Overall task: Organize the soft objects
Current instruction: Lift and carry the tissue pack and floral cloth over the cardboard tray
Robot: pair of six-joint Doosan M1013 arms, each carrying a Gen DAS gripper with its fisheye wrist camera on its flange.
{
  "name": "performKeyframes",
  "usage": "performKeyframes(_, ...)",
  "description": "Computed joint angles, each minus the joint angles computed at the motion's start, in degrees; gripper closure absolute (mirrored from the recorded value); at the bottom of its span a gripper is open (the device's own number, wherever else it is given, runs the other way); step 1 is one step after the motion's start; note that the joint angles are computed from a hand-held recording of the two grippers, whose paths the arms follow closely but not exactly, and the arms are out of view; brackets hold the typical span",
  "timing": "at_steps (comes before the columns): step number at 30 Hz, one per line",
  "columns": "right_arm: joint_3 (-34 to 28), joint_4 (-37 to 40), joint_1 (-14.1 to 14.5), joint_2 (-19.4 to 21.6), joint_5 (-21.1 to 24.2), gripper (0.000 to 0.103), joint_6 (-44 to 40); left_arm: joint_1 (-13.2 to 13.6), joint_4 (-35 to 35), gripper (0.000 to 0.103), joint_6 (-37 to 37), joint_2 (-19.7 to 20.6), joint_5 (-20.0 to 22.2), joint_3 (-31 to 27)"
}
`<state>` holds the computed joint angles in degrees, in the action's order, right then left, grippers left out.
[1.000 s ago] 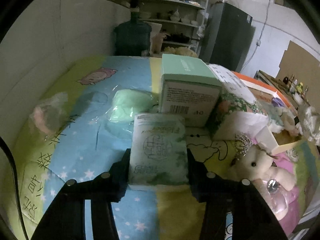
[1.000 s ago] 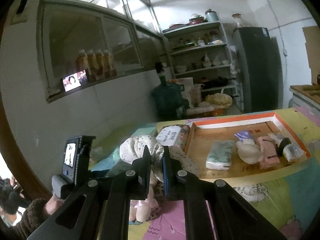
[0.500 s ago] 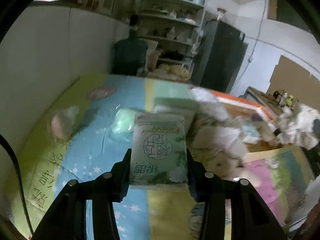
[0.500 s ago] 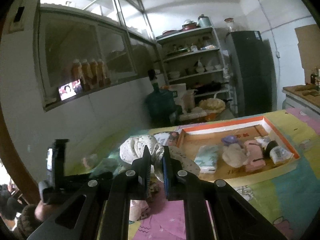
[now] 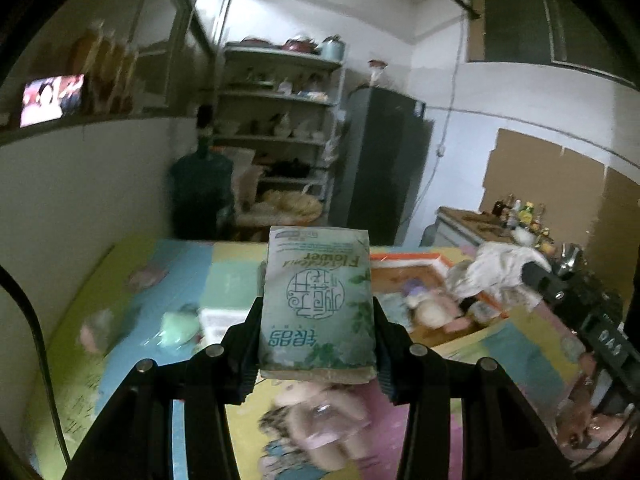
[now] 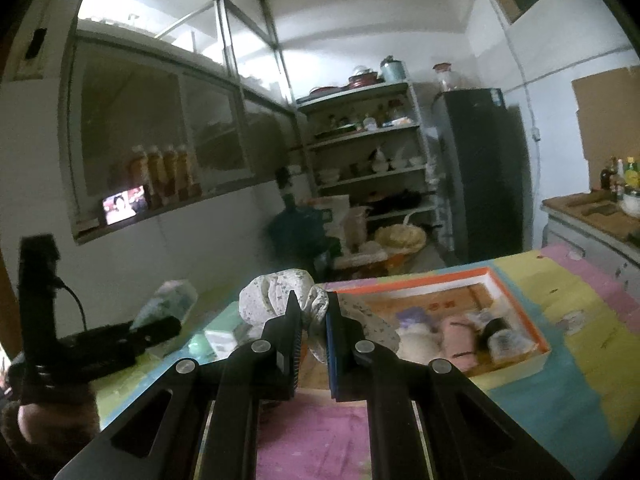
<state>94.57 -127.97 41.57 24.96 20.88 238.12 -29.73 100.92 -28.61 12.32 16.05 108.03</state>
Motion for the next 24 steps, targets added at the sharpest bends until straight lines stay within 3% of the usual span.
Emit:
performKeyframes(6, 1.9, 2.4, -0.9, -1.2, 2.1, 0.092, -1.6, -1.7, 4.8, 0.055, -6.1, 1.6, -1.0, -2.3)
performKeyframes(17, 4.2, 4.2, -3.8, -2.5, 3.4, 0.092, -2.3, -4.0, -9.1, 0.055, 8.1, 7.1, -2.2, -8.6)
performKeyframes(24, 4.3, 3.3, -6.0, -2.1, 2.1, 0.092, -1.0, -4.9, -22.6, 0.055, 21.5, 10.5, -2.6, -12.1)
